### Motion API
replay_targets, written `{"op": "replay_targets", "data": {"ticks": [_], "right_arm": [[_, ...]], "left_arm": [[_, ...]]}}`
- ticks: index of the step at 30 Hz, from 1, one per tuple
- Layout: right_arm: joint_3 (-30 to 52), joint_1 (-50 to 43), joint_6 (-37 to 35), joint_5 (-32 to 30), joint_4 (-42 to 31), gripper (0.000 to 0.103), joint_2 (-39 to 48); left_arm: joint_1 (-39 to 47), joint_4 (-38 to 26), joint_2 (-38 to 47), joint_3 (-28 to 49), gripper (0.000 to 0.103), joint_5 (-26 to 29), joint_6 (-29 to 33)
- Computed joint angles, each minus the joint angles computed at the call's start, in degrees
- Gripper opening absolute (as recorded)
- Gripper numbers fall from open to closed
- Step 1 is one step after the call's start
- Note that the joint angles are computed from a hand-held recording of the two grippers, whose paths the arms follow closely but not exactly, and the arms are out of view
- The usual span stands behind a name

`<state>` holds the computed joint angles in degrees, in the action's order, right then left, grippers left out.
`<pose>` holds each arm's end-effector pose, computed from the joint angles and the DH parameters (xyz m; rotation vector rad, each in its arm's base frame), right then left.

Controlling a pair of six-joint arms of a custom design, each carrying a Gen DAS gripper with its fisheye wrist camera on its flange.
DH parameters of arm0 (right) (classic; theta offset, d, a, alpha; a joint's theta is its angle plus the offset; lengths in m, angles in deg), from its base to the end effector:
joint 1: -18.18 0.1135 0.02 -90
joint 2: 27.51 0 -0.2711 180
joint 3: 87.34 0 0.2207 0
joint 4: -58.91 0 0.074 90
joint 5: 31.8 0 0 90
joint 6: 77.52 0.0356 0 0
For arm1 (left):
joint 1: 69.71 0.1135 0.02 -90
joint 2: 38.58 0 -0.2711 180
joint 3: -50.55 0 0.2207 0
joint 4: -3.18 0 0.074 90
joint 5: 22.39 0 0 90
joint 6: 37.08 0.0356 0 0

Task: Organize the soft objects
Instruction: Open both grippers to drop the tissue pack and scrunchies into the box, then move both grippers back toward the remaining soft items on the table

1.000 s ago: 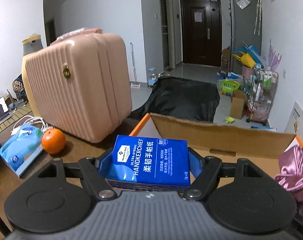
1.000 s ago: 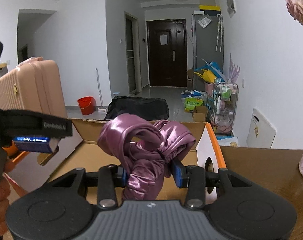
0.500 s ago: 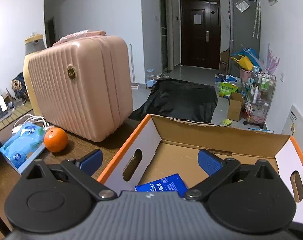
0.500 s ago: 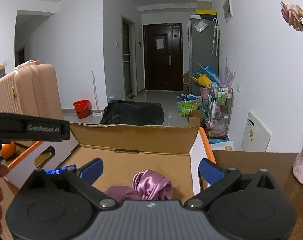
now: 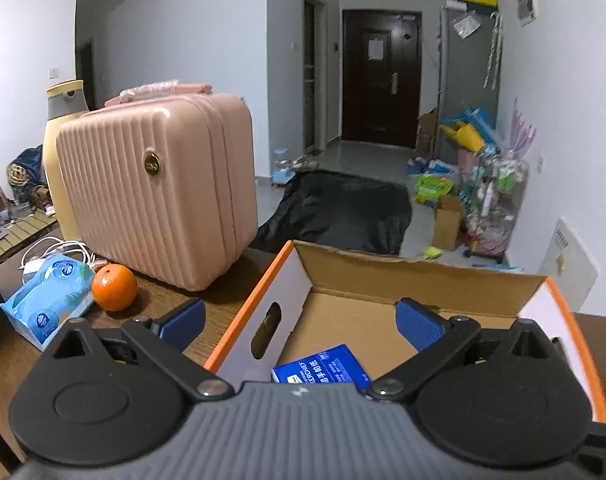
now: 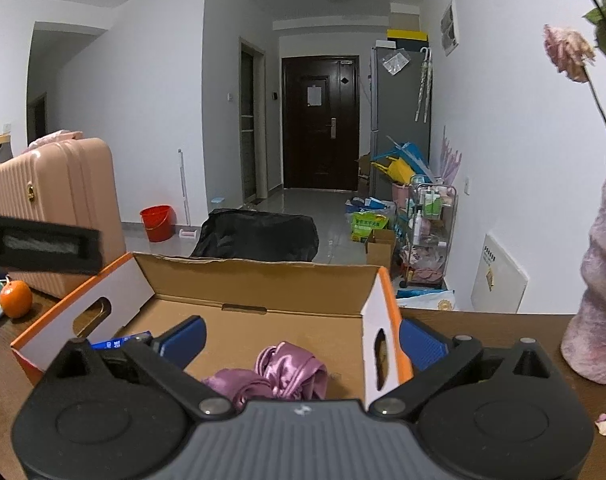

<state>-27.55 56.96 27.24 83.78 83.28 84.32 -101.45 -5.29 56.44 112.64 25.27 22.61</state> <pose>0.2829 0.2076 0.1419 -0.1466 2.0003 0.1385 0.2713 -0.1396 0.1972 -0.3339 2.0611 0.2039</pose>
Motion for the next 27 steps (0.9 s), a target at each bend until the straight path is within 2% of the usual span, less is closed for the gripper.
{"op": "replay_targets", "data": {"ticks": [9,16,23,27], "right_arm": [[-7.0,2.13,1.04,3.75,0.04,0.103,-6.34],[-12.43,5.62,2.41,7.38,0.37,0.103,-10.36],[-19.47,12.14,6.53,13.7,1.0,0.103,-15.85],[-22.95,16.93,9.54,18.33,-0.48,0.103,-19.55]], "left_arm": [[-4.41,-1.65,-12.67,-8.24,0.103,-1.14,1.24],[-10.0,-6.12,-21.09,-13.2,0.103,-4.03,-0.24],[-18.04,-14.06,-28.54,-16.98,0.103,-8.42,-5.78],[-25.07,-22.14,-32.08,-18.07,0.103,-13.53,-12.38]]}}
